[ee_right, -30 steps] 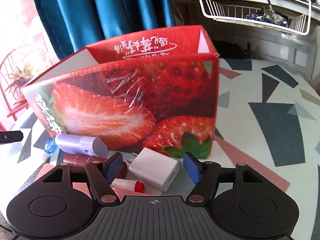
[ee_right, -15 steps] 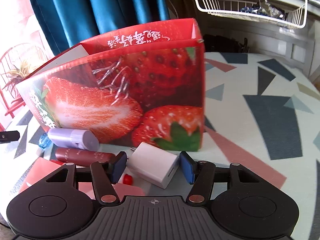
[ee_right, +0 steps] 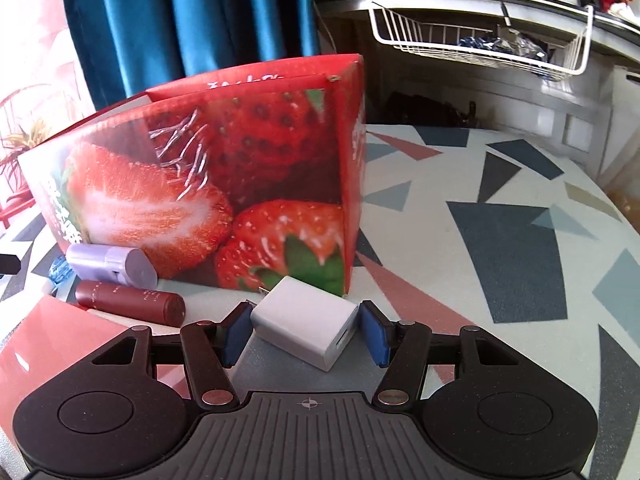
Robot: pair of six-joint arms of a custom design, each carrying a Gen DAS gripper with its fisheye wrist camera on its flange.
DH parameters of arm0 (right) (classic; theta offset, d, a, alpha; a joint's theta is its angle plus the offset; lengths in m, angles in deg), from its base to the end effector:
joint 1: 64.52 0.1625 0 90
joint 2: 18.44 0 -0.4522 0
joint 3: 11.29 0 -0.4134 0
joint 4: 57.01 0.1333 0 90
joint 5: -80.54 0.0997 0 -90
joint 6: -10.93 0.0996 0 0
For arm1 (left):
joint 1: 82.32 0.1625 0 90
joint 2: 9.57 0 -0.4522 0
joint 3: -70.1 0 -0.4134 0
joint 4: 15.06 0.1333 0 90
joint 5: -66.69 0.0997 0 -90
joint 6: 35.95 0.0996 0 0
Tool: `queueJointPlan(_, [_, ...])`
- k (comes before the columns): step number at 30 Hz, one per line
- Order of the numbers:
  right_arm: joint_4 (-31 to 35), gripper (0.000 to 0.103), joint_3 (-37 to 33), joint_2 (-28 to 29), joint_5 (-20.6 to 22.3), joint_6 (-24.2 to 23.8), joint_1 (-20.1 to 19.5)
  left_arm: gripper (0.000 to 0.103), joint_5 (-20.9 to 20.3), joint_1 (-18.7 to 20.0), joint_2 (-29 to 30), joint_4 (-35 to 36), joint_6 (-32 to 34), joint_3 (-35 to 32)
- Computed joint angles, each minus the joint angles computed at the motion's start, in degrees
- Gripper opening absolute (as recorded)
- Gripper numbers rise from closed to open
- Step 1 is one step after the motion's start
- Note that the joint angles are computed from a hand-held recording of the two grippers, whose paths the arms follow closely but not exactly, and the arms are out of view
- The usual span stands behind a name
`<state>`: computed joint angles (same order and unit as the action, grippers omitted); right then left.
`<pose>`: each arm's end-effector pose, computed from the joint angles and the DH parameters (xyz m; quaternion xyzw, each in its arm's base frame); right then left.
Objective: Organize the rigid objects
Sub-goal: 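Grasp the blue bottle with the left tool while the right tool grasps the white cube, then carry bottle and cube into the red box and open both tools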
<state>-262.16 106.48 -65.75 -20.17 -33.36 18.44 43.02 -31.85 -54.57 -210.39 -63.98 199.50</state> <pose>0.0423 -0.5942 0.1058 0.2605 -0.8840 0.3038 0.2417 -0.1244 -0.5035 0.0691 -0.0164 0.8290 -0.4255 0.3626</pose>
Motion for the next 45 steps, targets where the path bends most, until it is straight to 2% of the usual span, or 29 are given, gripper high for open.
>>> queueJointPlan(10, [0.0,0.054,-0.1,0.2,1.1,-0.8,-0.2,0.054,-3.3,1.8,1.0,1.0,1.6,-1.9])
queueJointPlan(17, [0.2,0.055,-0.1,0.3,1.2,-0.9,-0.2,0.054,-4.9,3.6,3.5,0.1,7.5,-5.7])
queueJointPlan(24, [0.2,0.055,-0.1,0.3,1.3,-0.9,-0.2,0.053,-2.0,3.8,6.1,-0.3,8.0,-8.3])
queueJointPlan(29, [0.1,0.055,-0.2,0.3,1.2,-0.9,-0.2,0.035,1.4,3.0,7.4,0.4,10.2,-8.5])
queueJointPlan(30, [0.1,0.055,-0.2,0.3,1.2,-0.9,-0.2,0.032,1.0,3.0,7.1,0.2,10.0,-8.2])
queueJointPlan(33, [0.1,0.055,-0.2,0.3,1.2,-0.9,-0.2,0.032,0.0,2.9,6.3,-0.4,9.4,-7.2])
queueJointPlan(40, [0.1,0.055,-0.2,0.3,1.3,-0.9,-0.3,0.032,-0.4,1.4,7.5,-8.1,12.9,-3.8])
queueJointPlan(45, [-0.3,0.054,-0.1,0.4,1.5,-0.8,-0.3,0.032,-1.3,1.8,7.3,-9.8,12.9,-3.6])
